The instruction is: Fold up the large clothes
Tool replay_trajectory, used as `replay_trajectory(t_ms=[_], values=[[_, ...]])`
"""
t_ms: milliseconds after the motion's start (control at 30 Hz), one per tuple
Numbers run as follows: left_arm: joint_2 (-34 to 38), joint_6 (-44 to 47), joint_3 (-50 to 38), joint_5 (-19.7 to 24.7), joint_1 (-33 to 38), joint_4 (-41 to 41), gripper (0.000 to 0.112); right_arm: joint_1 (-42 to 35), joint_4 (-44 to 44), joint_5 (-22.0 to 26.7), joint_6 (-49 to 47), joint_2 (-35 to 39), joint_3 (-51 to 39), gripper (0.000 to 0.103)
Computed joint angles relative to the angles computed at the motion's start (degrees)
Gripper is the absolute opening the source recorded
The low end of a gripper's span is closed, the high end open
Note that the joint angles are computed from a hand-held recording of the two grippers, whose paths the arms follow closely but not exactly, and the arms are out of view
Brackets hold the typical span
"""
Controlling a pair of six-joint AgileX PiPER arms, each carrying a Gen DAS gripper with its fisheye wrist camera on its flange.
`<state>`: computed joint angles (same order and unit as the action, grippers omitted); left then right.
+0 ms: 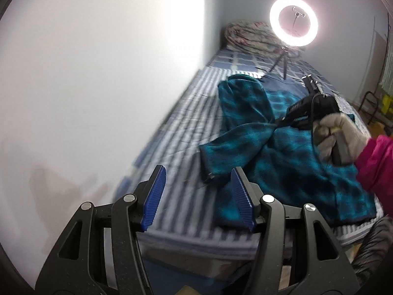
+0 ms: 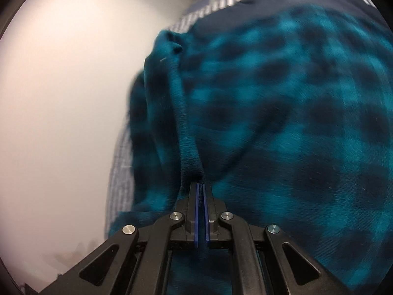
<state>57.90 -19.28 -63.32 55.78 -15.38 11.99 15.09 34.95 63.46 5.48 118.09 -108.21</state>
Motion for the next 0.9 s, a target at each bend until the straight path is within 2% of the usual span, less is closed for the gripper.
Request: replay_trajectory(t_ms=[100, 167, 233, 333, 400, 600, 633, 667, 733, 900], values=[[7.7, 10.3, -3.8, -2.7, 9.1, -14.0, 0.061, 2.9, -4.2, 1.8, 3.9, 2.5, -5.4, 0.001], [12.9, 17.2, -6.4, -2.4, 13.9, -22.9, 0.067, 4.7, -6.6, 3.0, 5.9, 3.0, -8.1, 0.005], [19.2, 19.7, -9.2, -1.7, 17.0, -28.1, 0.069, 5.8, -8.1, 3.9, 7.1, 2.3, -9.4, 0.009], [27.0, 17.6, -11.4, -1.7, 18.5, -31.3, 0.069, 7.0, -9.6, 3.0, 6.7, -1.1, -7.5, 0.023], [31.2, 17.8, -12.3, -1.3, 20.3, -33.9, 0.069, 7.2, -9.5, 2.8, 5.5, -7.1, -2.2, 0.024], [34.8, 18.0, -9.3, -4.8, 21.0, -36.3, 0.067, 6.8, -6.6, 2.2, 2.9, -18.8, 9.7, 0.026], [34.2, 18.7, -7.9, -6.2, 20.9, -36.7, 0.053, 6.8, -6.4, 2.2, 2.7, -19.9, 10.9, 0.026], [33.7, 19.4, -7.4, -6.5, 20.6, -36.9, 0.026, 7.0, -6.4, 2.5, 3.1, -21.4, 12.1, 0.026], [32.8, 19.6, -7.3, -6.8, 19.0, -35.4, 0.007, 6.4, -5.4, 1.3, 1.6, -21.8, 14.4, 0.026], [25.2, 18.0, -6.9, -10.8, 13.6, -27.1, 0.003, 8.3, -5.2, 0.6, 3.7, -24.0, 16.6, 0.026]])
